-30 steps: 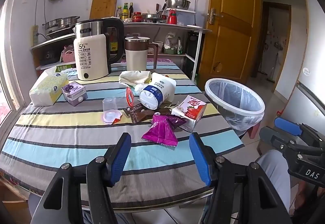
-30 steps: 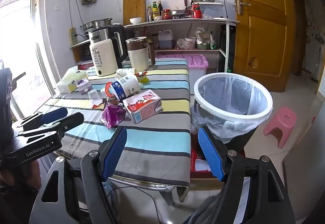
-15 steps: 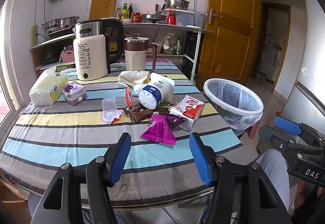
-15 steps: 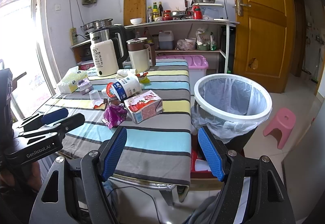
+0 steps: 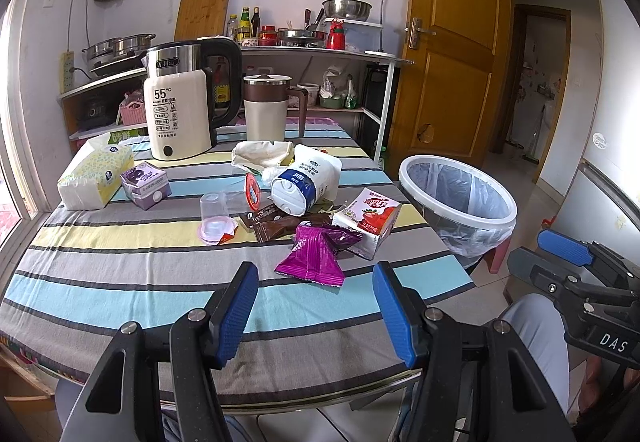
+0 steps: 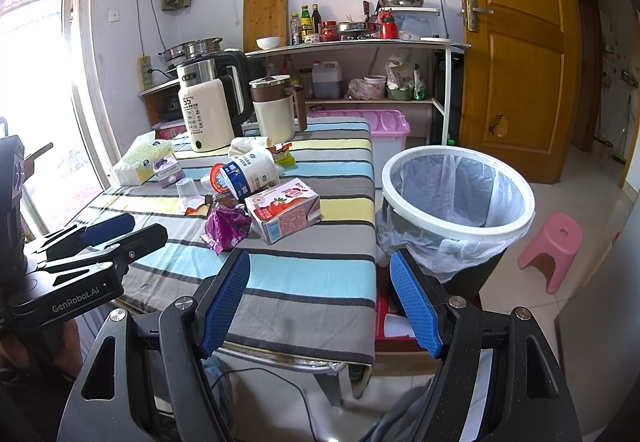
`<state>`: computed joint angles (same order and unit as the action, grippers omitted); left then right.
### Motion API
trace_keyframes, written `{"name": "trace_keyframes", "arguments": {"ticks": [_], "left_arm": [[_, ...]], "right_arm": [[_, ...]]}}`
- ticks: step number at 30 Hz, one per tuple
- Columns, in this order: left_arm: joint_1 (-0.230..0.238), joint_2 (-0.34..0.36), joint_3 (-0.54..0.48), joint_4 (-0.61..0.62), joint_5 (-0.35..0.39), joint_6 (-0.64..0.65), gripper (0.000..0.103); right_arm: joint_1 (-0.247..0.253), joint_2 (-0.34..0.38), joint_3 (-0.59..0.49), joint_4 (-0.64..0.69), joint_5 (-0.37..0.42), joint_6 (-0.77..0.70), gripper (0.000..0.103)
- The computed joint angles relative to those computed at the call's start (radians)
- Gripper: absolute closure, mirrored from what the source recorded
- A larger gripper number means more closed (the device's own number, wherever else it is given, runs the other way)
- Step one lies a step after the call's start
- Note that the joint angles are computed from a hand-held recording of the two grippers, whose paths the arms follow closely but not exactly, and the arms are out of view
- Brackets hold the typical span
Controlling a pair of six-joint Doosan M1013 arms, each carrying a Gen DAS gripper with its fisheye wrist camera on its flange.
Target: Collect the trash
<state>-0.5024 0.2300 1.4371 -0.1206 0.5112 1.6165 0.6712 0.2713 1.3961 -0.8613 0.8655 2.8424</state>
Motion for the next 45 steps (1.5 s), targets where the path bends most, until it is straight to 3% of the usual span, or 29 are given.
{"name": "trace_keyframes", "arguments": {"ticks": [45], "left_arm": [[-0.003,0.002,-0.003,-0.021,0.012,0.016,0.044]], "right_arm": [[-0.002,-0.001,0.001,0.007,-0.001,-0.002,0.03]]}}
